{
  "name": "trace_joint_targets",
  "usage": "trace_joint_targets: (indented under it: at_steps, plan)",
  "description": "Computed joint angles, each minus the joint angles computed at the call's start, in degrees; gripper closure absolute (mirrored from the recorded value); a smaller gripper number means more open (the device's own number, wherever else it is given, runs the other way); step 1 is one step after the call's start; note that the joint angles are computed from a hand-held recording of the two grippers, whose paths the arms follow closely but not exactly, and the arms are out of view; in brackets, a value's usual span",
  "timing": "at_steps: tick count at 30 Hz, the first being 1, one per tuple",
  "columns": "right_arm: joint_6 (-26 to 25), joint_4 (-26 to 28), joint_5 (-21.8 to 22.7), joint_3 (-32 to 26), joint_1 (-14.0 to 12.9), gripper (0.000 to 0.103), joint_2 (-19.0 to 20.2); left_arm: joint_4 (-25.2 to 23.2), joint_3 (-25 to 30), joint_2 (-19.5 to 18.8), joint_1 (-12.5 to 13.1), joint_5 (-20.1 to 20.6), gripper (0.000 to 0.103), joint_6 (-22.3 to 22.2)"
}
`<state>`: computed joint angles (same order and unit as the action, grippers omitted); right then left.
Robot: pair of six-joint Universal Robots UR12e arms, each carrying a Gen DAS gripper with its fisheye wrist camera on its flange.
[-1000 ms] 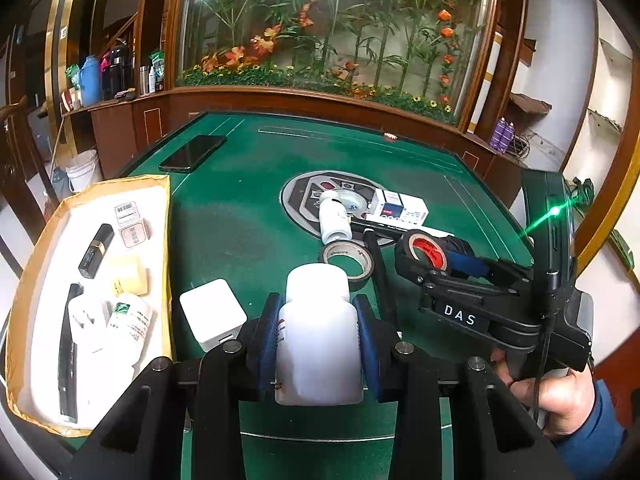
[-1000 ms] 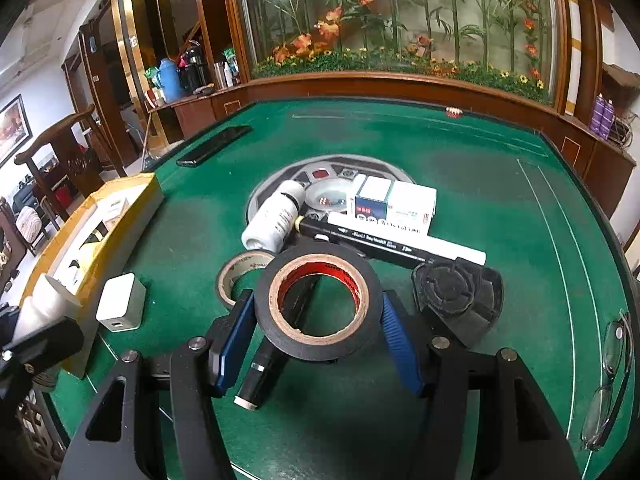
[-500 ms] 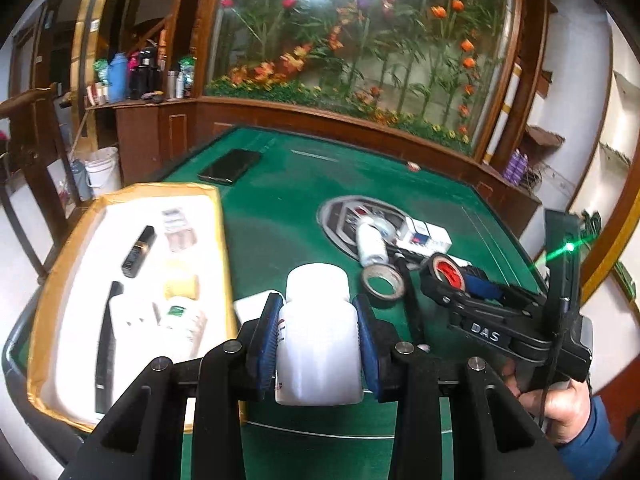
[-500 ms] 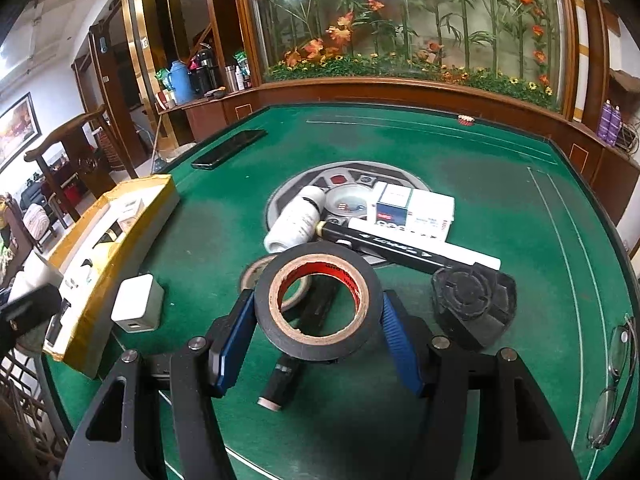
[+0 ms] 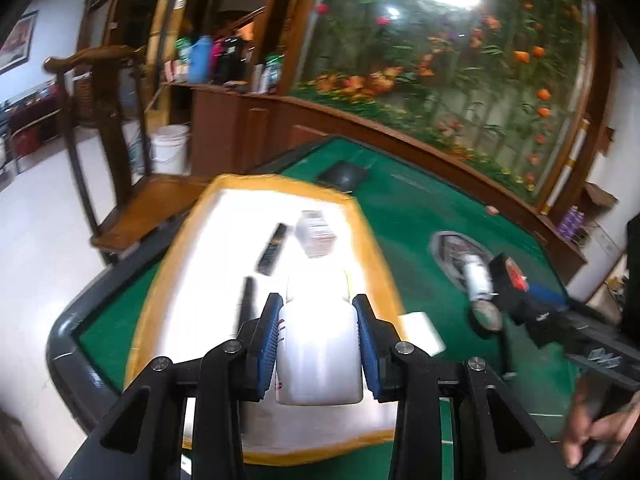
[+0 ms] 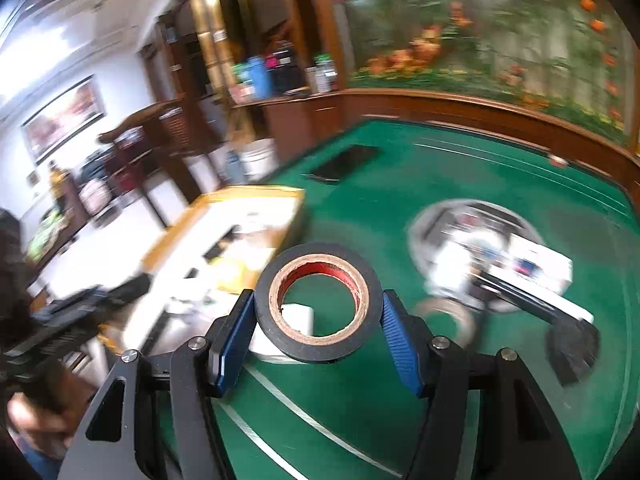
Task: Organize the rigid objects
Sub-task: 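Carry the bottle with the left gripper while the right carries the tape roll into the tray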
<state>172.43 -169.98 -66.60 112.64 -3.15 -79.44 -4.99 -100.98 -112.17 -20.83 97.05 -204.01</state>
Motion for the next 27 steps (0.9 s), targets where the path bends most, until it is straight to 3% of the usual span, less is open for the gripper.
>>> trace_joint_targets:
  at_steps: [7, 11, 16, 21, 27]
  plan:
    - [-4.4, 12.4, 2.5, -9.1, 5.3, 0.041, 4.6, -2.0, -0.9, -0.4, 1.8, 0.1, 0.065, -1.4]
    - [-5.6, 19.3, 0.6, -15.9, 8.7, 0.041, 9.3, -2.7, -0.5, -1.1, 2.5, -1.8, 0.065, -1.0]
    - [-5.4, 22.9, -3.4, -23.2, 11.8, 0.041, 14.7, -3.0, 0.0, -1.5, 2.7, -1.0, 0.065, -0.3]
    - [-4.3, 27.4, -5.3, -29.3, 13.0, 0.041, 19.0, -4.1, 0.5, -1.8, 3.0, -1.2, 0.065, -0.3]
    - [-3.3, 30.2, -6.8, -32.1, 13.7, 0.041, 21.3, -4.1, 0.7, -1.8, 3.1, -1.1, 0.065, -0.7]
